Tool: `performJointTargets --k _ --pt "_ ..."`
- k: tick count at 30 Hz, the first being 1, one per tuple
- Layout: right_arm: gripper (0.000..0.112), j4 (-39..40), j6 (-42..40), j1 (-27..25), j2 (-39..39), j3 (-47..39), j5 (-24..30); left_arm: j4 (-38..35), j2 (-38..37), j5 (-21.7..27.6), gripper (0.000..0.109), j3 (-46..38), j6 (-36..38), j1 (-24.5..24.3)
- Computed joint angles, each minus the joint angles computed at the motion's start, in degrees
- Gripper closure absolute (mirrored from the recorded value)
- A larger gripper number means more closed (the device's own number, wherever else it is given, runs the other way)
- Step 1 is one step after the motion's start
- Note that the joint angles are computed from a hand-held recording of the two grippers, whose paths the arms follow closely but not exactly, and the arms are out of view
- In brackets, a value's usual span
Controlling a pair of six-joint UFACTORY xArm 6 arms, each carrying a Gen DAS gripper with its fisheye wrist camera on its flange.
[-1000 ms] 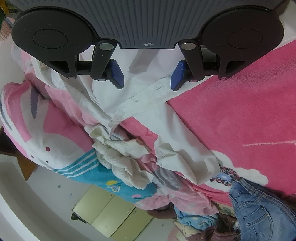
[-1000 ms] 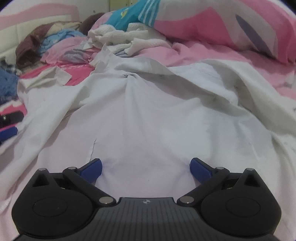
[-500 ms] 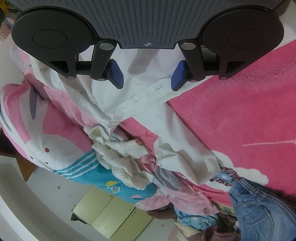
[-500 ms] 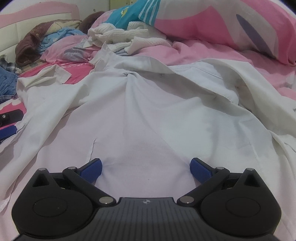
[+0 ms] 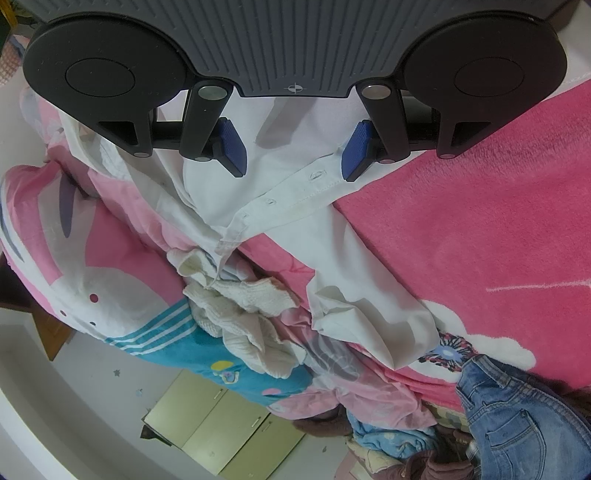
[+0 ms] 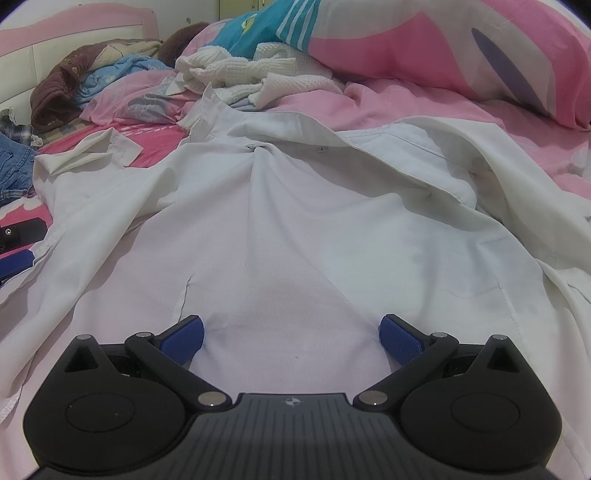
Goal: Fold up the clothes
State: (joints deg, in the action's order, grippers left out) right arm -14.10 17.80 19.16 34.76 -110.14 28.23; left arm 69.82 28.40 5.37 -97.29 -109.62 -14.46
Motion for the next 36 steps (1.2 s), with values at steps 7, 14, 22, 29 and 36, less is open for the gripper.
performJointTargets --k 7,14,22,29,36 --pt "0.009 -0.04 0.04 0.01 -0.01 0.01 0.01 -0.21 0.03 0.12 0.051 -0.01 0.21 -0.06" --pt "0.009 -0.04 0.04 0.01 -0.01 0.01 0.01 -0.49 0.05 0.12 0.051 -0.03 0.52 -0.06" --pt "0.009 -0.08 0.07 0.02 -0.02 0.05 -0.06 -0.70 0.09 0.08 0.051 -0.04 0.79 -0.02" --pt "0.009 -0.07 0.09 0.01 -0.05 0.12 -0.12 -0.85 0.10 0.05 0.051 -0.04 0.98 -0.01" --pt "0.009 -0.07 0.08 0.02 -0.09 0.20 -0.17 -0.91 0.12 0.06 0.051 -0.06 1.03 -0.02"
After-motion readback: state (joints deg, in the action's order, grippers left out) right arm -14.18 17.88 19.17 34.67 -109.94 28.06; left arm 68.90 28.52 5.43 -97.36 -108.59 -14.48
